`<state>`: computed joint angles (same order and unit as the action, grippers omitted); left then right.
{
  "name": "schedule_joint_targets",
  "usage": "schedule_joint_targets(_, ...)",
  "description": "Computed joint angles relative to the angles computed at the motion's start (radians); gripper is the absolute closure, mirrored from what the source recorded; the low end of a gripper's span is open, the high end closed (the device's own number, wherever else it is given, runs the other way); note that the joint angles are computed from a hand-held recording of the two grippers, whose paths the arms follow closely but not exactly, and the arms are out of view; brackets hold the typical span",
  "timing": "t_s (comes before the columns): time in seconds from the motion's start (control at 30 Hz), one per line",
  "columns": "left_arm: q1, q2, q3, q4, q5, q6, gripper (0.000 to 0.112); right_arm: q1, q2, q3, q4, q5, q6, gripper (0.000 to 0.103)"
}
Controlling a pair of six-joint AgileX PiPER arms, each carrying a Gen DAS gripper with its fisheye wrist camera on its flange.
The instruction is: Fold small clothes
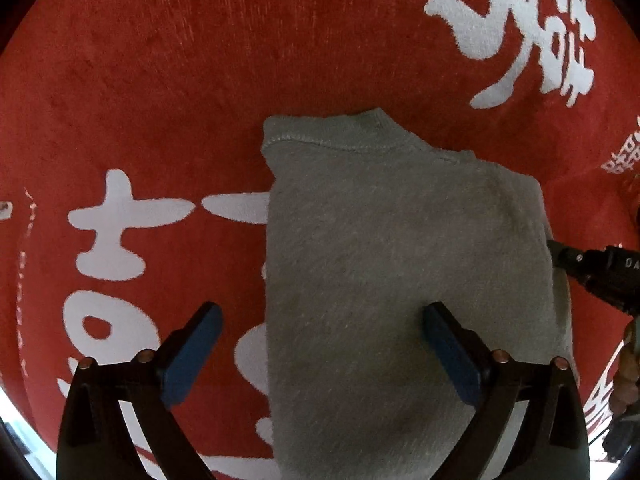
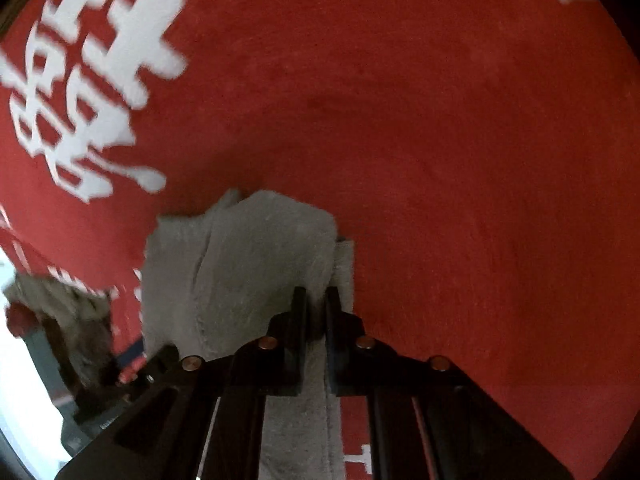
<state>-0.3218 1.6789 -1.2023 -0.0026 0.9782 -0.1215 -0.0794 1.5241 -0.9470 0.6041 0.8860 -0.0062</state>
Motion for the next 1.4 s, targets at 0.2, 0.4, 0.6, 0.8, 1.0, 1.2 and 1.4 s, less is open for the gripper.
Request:
schedule_joint_targets(0.2,0.020,-0.029,0.001,-0.005,0.062,0.046,0.011,-0.072,-0.104,0.070,0.052,0.060,-0.006,0.084)
schedule_joint_targets(0.4,0.027,-0.035,0.002,-0.003,0.081,0.051,0.011,-0.123,-0.213,0.118,-0.009,0.146,0.038,0.083)
schedule_joint_targets(0.6,-0.038,0.017,-0.032,0.018,0.071,-0.019,0.011,-0.160,-0.298,0.162,-0.032,0.191,0.051,0.051)
schedule_joint_targets(0.8,-0.029,0.017,-0.019,0.011,0.066,-0.024,0.011,-0.167,-0.302,0.173,-0.023,0.205,0.036,0.048)
schedule_joint_targets(1.0,0.009,0.002,0.015,-0.049,0.035,0.046,0.011,-0.172,-0.309,0.188,0.000,0.192,-0.018,0.035)
schedule_joint_targets(1.2,0.135,-0.022,0.044,-0.222,0.093,0.247,0.011,-0.188,-0.285,0.209,0.076,0.219,-0.176,0.022)
schedule_joint_targets(1.4,0.228,0.020,0.049,-0.339,0.154,0.401,0.011,-0.257,-0.181,0.209,0.211,0.244,-0.336,0.022)
